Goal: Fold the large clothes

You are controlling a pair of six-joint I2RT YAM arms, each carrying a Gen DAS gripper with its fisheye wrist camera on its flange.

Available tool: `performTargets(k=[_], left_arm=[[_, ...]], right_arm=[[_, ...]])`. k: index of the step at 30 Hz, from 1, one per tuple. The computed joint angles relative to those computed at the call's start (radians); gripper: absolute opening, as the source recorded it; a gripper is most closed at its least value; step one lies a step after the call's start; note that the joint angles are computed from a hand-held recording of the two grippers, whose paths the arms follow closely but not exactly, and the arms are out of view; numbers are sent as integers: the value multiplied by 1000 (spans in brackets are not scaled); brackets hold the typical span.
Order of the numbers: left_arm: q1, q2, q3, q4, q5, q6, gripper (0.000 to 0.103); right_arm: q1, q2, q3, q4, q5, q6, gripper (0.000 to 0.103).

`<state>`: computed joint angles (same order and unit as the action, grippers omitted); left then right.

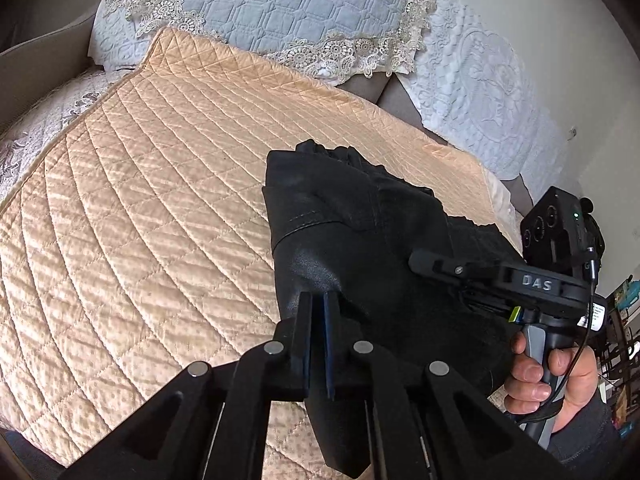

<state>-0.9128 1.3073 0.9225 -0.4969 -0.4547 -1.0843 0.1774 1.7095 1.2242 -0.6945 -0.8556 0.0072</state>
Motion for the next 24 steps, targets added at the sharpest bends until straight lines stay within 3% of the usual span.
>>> performTargets(k=[5,9,13,16,18,24], left_arm=[[-5,19,73,-45,-13,41,5],[-9,61,141,-17,-9,98,6],[-24,144,191,32,29,144,18],[-40,206,204,62,68,151,19],[-56,229,210,72,67,152,19],[-74,245,235,30,41,149,22]], right_arm=[[-87,-81,6,-28,-97,-2,9],[-223,-138,41,-131,-141,-101,9],[-335,-109,6,-162,-115,-164,9],[-395,-46,-47,-137,-58,-179,9],[-419,-21,-72,-124,-77,-182,9],[-380,-53,-56,-94,-39,-153,9]])
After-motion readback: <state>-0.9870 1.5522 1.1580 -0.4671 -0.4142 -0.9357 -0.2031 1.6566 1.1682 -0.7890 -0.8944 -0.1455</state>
